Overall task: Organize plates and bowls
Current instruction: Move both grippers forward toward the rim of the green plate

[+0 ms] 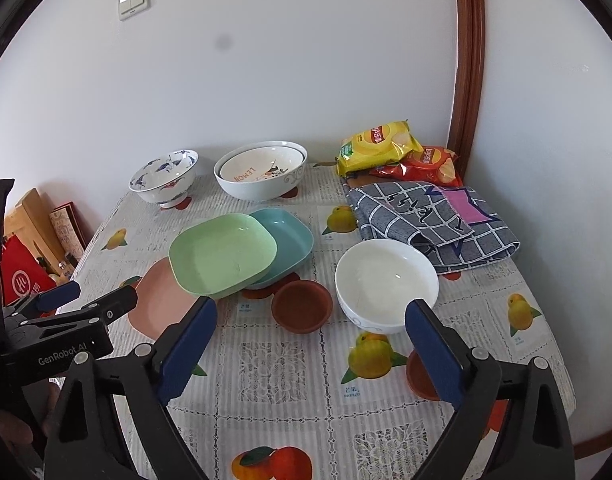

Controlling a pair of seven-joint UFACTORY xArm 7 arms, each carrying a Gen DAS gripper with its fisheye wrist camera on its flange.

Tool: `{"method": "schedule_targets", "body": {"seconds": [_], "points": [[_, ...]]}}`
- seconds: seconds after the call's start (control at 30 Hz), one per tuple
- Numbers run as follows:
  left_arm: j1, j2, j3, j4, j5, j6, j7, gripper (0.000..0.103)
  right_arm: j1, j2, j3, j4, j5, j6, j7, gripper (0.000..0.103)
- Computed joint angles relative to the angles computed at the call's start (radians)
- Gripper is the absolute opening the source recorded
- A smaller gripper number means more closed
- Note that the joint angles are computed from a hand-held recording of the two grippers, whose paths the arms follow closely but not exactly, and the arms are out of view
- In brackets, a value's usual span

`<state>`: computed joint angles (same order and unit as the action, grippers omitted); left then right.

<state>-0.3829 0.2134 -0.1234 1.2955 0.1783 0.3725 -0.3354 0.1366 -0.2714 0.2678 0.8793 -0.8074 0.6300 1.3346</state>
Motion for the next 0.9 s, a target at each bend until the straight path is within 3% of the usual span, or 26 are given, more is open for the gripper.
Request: {"method": "schedule_targets", "body": {"seconds": [0.57,0.9], "points": [[-0.015,0.227,0.026,0.278,-0.033,0.088,0.025,0.095,0.019,0.198,-0.100,0.145,-0.012,-0.093,-0.092,0.083],[-0.026,0.395,0.043,0.481,-0.059,0.152,0.050,0.091,0.053,0.352,-0.184,0.247,0.051,-0.151,-0.185,0.070]]}}
